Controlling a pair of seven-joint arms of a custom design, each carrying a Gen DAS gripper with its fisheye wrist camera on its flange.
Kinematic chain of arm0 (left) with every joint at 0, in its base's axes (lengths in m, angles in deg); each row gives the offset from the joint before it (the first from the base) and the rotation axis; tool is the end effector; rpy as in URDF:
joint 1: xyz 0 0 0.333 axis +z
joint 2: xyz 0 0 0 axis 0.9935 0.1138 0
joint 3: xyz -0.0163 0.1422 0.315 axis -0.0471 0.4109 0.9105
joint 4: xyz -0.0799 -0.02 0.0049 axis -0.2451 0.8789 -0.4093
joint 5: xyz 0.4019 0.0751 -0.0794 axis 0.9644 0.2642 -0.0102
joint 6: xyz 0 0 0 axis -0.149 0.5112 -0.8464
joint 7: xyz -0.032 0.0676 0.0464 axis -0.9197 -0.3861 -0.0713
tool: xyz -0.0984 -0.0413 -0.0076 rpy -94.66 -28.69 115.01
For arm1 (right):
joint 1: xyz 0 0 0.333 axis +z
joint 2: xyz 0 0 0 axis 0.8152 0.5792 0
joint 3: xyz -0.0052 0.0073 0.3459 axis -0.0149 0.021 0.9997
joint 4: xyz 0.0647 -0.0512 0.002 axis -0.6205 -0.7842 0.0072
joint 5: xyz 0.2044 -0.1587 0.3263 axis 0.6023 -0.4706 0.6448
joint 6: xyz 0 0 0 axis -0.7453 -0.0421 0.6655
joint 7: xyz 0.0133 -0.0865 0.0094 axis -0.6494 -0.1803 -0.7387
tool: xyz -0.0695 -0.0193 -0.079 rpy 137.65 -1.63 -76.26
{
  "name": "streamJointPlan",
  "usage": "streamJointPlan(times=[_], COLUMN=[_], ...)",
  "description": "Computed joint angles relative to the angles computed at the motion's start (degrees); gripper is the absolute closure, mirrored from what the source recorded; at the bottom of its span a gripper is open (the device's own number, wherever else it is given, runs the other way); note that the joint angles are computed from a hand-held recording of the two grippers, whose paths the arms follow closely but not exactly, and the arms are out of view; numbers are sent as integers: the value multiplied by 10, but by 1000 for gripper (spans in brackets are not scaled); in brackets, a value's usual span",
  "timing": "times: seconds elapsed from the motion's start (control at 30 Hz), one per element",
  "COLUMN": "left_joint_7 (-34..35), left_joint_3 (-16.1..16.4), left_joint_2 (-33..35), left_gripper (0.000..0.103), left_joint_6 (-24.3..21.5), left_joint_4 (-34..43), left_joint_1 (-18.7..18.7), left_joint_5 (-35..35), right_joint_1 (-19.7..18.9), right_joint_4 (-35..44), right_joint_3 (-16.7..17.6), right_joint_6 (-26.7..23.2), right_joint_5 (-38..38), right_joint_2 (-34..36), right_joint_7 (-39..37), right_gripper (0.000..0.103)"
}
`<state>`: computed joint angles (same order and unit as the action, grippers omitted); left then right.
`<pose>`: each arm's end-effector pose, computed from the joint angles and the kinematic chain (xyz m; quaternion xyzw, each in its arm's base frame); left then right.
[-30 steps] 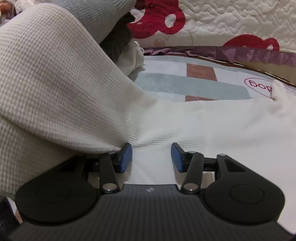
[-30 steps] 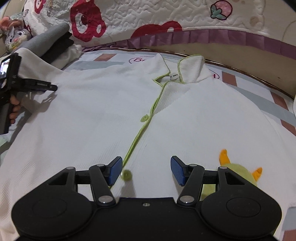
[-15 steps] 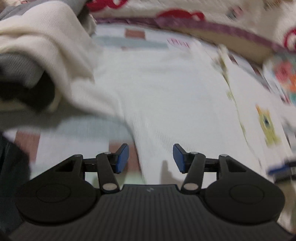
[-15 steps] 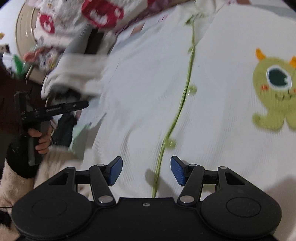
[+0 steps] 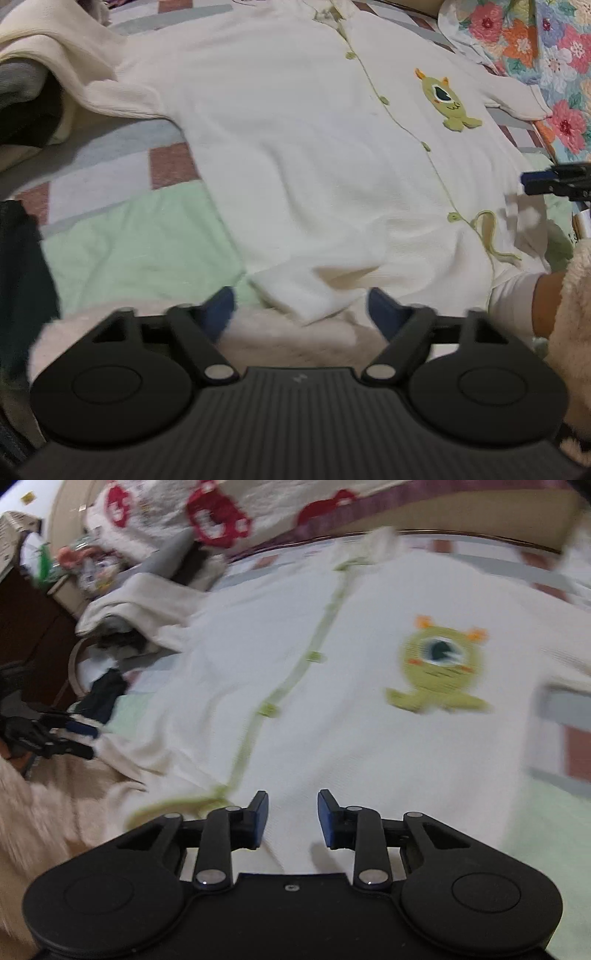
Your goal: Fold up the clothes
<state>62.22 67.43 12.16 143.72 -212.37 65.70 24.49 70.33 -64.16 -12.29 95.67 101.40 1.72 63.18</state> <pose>0.4503 -0.2939 0.5332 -0.6790 0.7090 -0.1897 0.0151 0.5678 0.2140 0.5062 -0.8123 0.4832 0.0605 0.3211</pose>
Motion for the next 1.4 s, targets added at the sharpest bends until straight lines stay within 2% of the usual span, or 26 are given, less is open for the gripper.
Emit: streamJointPlan(times=[0.1, 0.2, 0.27, 0.3, 0.33, 0.4, 0.5, 0.57, 0.6, 0.63, 0.67, 0.77, 0.9, 1.07, 1.13, 1.2, 1.27, 1.3, 1.33, 1.37, 1.4], left_joint_7=[-20, -31, -21, -15, -15, -31, -61, -83, -94, -105, -117, -162, -225, -301, -327, -359, -404, -433, -462, -489, -515], left_joint_3=[-9, -18, -17, -17, -16, -18, -23, -27, -28, -31, -33, -38, -34, -9, 14, 38, 55, 62, 70, 79, 92], left_joint_2=[26, 56, 65, 68, 67, 62, 46, 37, 32, 27, 23, 17, 39, 133, 174, 210, 224, 227, 231, 231, 223], left_gripper=[18, 23, 54, 80, 90, 93, 95, 95, 95, 95, 95, 95, 96, 96, 96, 93, 90, 89, 86, 82, 69], left_joint_6=[-3, -33, -46, -48, -48, -42, -15, 0, 9, 17, 26, 56, 113, 114, 115, 138, 179, 198, 217, 238, 258], left_joint_4=[15, 40, 50, 51, 49, 43, 29, 22, 19, 17, 17, 27, 62, 155, 190, 211, 203, 195, 188, 178, 162], left_joint_1=[1, -1, -5, -6, -7, -7, -8, -8, -7, -6, -4, 7, 33, 54, 54, 59, 62, 62, 62, 59, 47], left_joint_5=[21, 68, 76, 75, 78, 93, 124, 143, 154, 167, 181, 230, 299, 408, 416, 398, 360, 348, 336, 342, 383], right_joint_1=[-12, -26, -33, -33, -33, -32, -26, -18, -11, -5, -1, -1, -15, -26, -31, -31, -24, -20, 4, 31, 44], right_joint_4=[-64, -115, -144, -157, -170, -191, -220, -234, -234, -234, -225, -189, -97, 69, 145, 228, 299, 337, 355, 353, 348], right_joint_3=[-11, -31, -50, -56, -65, -74, -68, -58, -60, -61, -68, -75, -65, -29, -15, -9, -14, -18, -42, -69, -79], right_joint_6=[47, 49, 25, 17, 1, -21, 6, 45, 56, 65, 50, 13, 4, 82, 119, 152, 178, 189, 215, 243, 274], right_joint_5=[-49, -69, -44, -30, -10, 27, 70, 90, 117, 146, 175, 257, 309, 288, 260, 217, 170, 141, 95, 59, 22], right_joint_2=[-47, -84, -106, -114, -123, -129, -126, -121, -118, -114, -112, -106, -64, 54, 117, 183, 249, 283, 304, 312, 318], right_joint_7=[49, 102, 107, 104, 92, 73, 47, 33, 6, -23, -60, -149, -190, -194, -164, -122, -48, -4, 50, 95, 135], right_gripper=[53, 48, 44, 44, 44, 43, 43, 43, 49, 82, 98, 96, 96, 97, 97, 96, 92, 82, 58, 49, 48])
